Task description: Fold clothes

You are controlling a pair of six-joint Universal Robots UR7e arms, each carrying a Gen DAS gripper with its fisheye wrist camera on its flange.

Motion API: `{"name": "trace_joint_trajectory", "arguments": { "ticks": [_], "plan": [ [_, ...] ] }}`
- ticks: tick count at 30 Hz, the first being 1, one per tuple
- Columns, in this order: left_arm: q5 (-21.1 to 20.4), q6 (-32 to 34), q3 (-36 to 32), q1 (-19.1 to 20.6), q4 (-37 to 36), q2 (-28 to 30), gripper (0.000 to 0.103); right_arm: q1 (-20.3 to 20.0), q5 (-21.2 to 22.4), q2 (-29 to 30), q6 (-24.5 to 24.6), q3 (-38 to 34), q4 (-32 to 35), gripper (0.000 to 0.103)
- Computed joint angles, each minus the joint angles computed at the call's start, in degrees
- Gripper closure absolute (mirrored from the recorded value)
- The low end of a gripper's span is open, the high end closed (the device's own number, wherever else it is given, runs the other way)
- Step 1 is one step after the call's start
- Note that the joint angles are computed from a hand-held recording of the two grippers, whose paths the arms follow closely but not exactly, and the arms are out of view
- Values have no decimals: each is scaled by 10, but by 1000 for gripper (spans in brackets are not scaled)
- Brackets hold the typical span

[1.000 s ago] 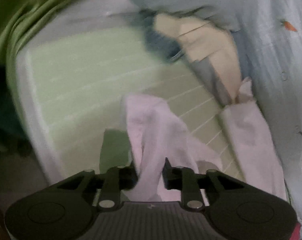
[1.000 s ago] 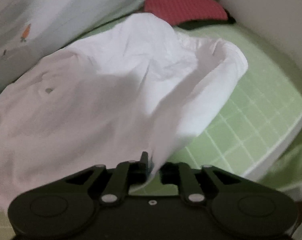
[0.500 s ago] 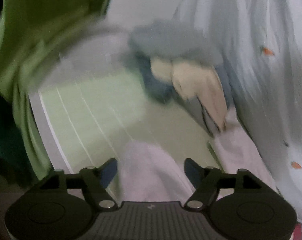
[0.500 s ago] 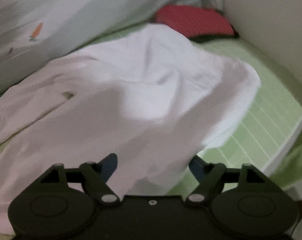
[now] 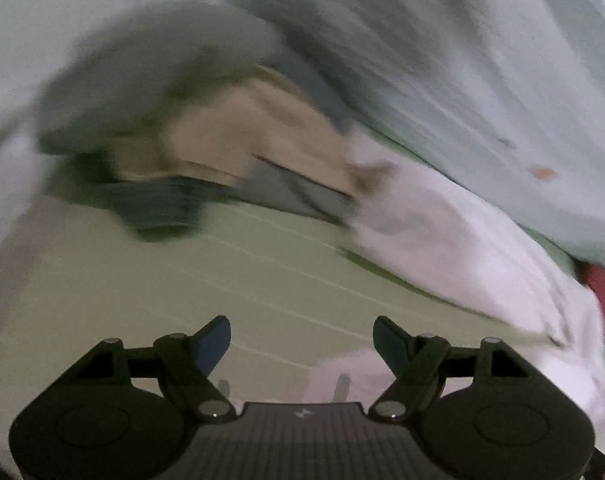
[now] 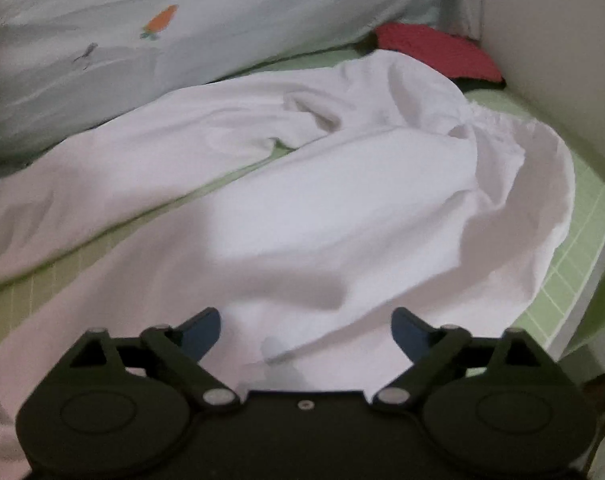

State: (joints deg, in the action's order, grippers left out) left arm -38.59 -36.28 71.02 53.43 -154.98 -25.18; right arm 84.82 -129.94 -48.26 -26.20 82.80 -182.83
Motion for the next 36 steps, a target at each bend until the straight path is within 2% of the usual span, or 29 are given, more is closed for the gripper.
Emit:
{"name": "trace_joint_trajectory", "arguments": {
  "ticks": [3, 6, 9, 11, 12, 14, 16, 18, 19, 23, 26, 29, 31, 33, 35, 36],
  "plan": [
    [-40, 44, -47, -1, 20, 33, 22, -2, -11, -5, 8, 5, 13, 4],
    [-66, 50, -100, -3, 78, 67, 21, -8, -15, -13, 11, 7, 25, 4],
    [-71, 35, -141, -4, 131, 97, 21, -18, -10, -19, 16, 4, 45, 4],
    [-43, -10, -177, -3, 208, 116, 21, -25, -2, -22, 19, -3, 68, 4],
    [-29, -42, -194, -2, 255, 123, 26, -28, 0, -21, 16, -11, 80, 4],
    [-23, -103, -204, 3, 305, 123, 45, -32, 2, -17, 7, -28, 100, 4],
    [-27, -146, -189, 7, 305, 112, 83, -36, 10, -11, -1, -47, 112, 4],
    [-30, -163, -151, 10, 256, 90, 88, -39, 15, -3, 1, -71, 130, 4],
    [-15, -165, -136, 7, 241, 80, 93, -40, 16, 2, 4, -85, 139, 4],
    [64, -155, -103, -4, 253, 45, 96, -43, 9, 26, 26, -131, 173, 4],
    [107, -103, -79, -4, 201, 14, 96, -41, 4, 37, 46, -148, 184, 4],
    [107, -22, -80, 4, 99, 2, 95, -37, 2, 39, 50, -143, 181, 4],
    [108, -3, -100, 14, 71, 9, 90, -32, 2, 37, 47, -130, 173, 4],
    [114, -7, -128, 25, 103, 22, 80, -26, -2, 36, 44, -115, 163, 4],
    [119, -61, -128, 31, 169, 18, 76, -18, -9, 34, 44, -97, 151, 4],
    [113, -85, -122, 35, 199, 13, 67, -15, -11, 32, 43, -87, 145, 4]
  ]
}}
